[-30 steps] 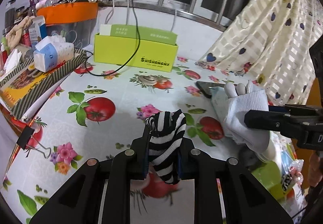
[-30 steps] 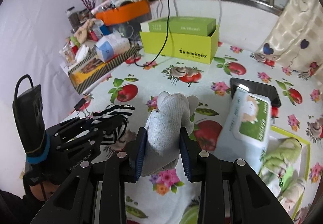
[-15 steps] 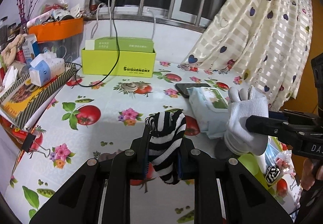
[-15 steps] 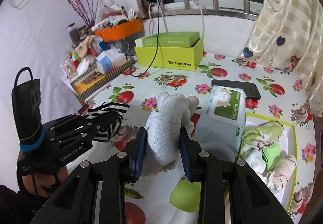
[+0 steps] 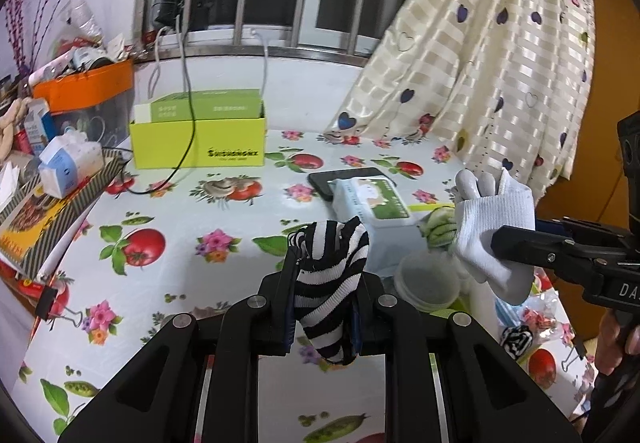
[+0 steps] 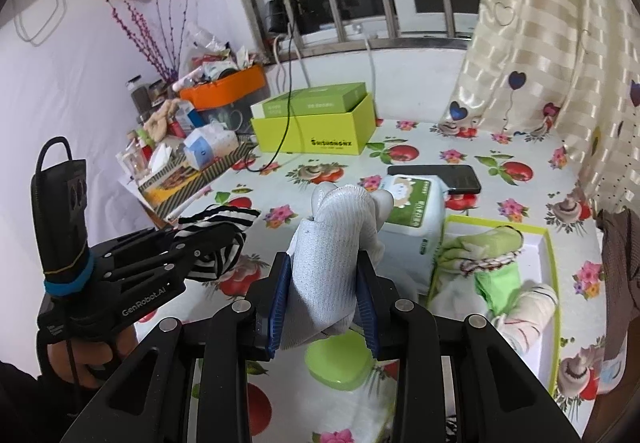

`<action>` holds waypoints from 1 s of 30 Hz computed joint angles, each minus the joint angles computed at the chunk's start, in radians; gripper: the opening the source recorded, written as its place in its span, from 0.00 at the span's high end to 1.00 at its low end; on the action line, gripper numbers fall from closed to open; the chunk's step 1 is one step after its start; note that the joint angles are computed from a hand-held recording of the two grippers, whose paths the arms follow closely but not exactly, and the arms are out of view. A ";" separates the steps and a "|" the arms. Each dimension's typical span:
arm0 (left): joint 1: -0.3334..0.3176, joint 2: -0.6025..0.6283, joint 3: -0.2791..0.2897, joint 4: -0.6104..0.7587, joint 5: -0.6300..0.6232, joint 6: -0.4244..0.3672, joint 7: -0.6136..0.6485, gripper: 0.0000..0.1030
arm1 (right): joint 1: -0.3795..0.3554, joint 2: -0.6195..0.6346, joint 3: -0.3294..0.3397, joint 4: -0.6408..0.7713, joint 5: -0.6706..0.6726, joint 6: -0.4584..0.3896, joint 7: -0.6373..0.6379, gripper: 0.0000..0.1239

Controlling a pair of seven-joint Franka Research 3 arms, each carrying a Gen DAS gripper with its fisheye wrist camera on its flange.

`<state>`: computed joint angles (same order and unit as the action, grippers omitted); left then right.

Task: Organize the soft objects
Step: 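Carry the striped sock and white glove over the box lid with both tools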

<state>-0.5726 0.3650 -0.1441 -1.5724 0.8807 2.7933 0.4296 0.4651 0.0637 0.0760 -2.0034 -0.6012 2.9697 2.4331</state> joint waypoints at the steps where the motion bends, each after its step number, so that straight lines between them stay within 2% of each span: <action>1: -0.001 0.006 -0.005 0.009 -0.005 -0.001 0.010 0.80 | 0.000 -0.009 -0.004 -0.010 -0.015 0.002 0.017 0.76; 14: -0.032 0.058 -0.016 0.095 -0.066 0.010 0.122 0.80 | -0.095 -0.097 0.045 -0.097 -0.133 0.022 0.149 0.76; 23: -0.061 0.127 -0.030 0.199 -0.158 0.008 0.253 0.80 | -0.209 -0.178 0.100 -0.172 -0.204 0.031 0.259 0.76; 30: -0.080 0.175 -0.041 0.263 -0.241 0.013 0.356 0.80 | -0.296 -0.226 0.145 -0.230 -0.208 0.050 0.294 0.76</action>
